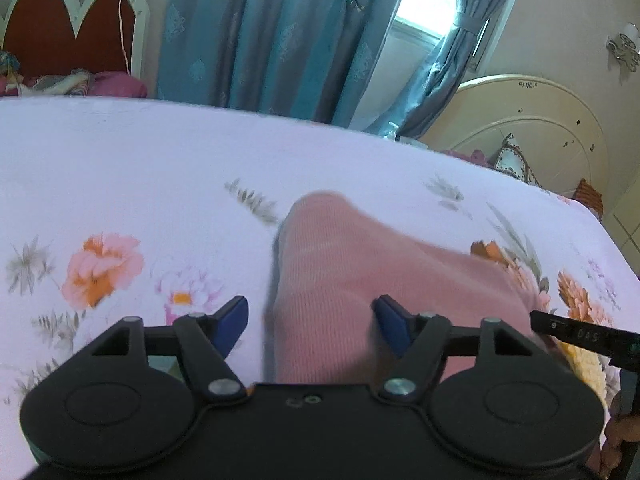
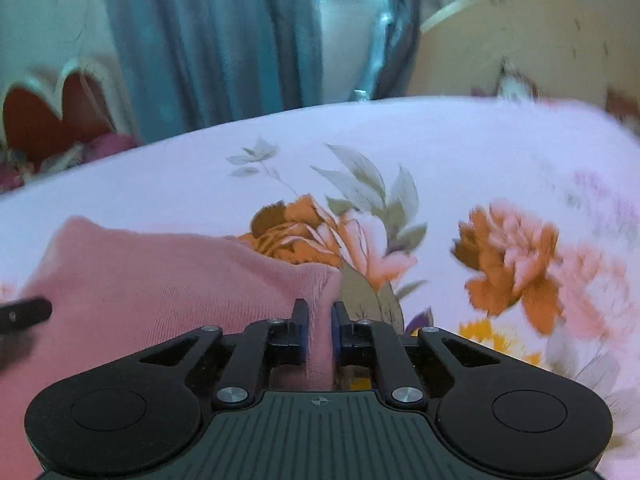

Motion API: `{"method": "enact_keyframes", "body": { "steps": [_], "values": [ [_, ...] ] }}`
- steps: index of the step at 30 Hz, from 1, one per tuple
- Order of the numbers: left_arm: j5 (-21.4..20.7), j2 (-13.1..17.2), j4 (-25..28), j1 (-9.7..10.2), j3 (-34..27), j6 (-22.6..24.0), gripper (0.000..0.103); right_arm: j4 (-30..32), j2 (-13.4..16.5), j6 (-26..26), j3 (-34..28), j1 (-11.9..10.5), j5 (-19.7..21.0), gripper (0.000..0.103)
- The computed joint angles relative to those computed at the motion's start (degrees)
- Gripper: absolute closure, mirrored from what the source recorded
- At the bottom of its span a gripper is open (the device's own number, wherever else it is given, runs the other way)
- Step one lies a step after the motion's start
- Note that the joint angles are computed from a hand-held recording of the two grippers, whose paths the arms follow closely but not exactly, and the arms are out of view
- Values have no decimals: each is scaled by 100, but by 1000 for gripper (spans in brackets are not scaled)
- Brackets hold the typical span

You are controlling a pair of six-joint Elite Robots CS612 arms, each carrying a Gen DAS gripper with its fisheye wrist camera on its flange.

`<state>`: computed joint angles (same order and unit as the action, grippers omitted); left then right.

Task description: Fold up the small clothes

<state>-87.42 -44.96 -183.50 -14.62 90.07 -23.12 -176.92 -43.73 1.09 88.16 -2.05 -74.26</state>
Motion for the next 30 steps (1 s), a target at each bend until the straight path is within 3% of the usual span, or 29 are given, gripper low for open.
{"method": "enact_keyframes", "body": {
  "steps": [2,6,8,10,15,20,27,29,30],
  "values": [
    [200,20,-101,-37,-52,139,37,-334,-26,95,57,-7,14,92],
    [139,136,193,4,-309,45,36,-784,-30,-84,56,25,131,92],
    [122,180,344,18,-382,-31,35,-520,-3,-429,-27,79,132,92],
    [107,197,365,31,-389,-116,33,-118,91,-767,-182,183,-288,92],
    [189,189,388,16,-379,-4,30,-248,210,-990,-244,198,-421,92],
    [242,74,383,-1,-265,70,30,-465,-33,-625,51,55,257,92],
    [244,-132,211,-38,6,129,33,-585,-398,-772,551,46,645,91],
    [264,-198,119,-61,122,214,33,-514,-462,-778,649,50,710,86],
    [278,-223,111,-73,163,222,33,-506,-485,-747,696,61,699,70]
  ]
}}
